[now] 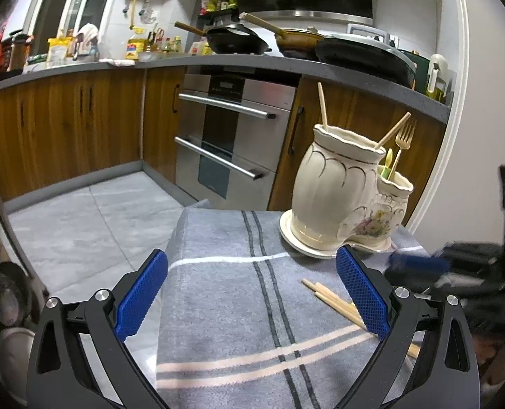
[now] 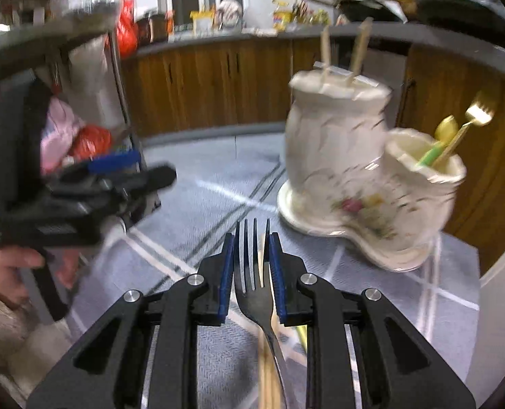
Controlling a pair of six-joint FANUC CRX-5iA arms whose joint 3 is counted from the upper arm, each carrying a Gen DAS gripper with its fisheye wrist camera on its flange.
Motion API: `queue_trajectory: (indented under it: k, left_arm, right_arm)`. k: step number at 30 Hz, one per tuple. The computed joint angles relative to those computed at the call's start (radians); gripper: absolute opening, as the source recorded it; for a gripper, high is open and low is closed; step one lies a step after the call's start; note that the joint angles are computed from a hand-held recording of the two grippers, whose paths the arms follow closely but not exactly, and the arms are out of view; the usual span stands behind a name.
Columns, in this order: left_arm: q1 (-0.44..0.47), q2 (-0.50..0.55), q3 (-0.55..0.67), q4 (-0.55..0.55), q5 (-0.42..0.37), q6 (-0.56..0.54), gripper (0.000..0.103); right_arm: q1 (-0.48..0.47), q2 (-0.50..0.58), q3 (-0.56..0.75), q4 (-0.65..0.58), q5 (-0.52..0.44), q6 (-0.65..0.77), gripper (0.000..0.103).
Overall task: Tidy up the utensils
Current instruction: 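Grasp the silver fork with the right gripper and lift it, then lower the left gripper to the wooden chopsticks while the right holds the silver fork raised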
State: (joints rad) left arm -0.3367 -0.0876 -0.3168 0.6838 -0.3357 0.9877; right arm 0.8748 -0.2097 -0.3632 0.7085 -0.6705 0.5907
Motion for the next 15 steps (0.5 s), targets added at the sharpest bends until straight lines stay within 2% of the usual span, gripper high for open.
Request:
queue_trajectory:
  k: [7,12,15]
  left_arm:
    - [-0.022,0.003,0.009,-0.016,-0.006,-0.020,0.098]
    - [-0.041,0.011,0.023,-0.012,-0.041,-0.042,0.098]
    - [-0.055,0.019,0.051,-0.081,-0.069,-0.011,0.098]
  right_arm:
    - [-0.034,-0.097,-0.066,0.098,0.063,-0.103,0.018]
    - [-0.051,-0.163,-0.112,0.138,0.092,-0.156,0.016]
    - [-0.048,-0.191,-0.131,0.146,0.096,-0.179,0.016]
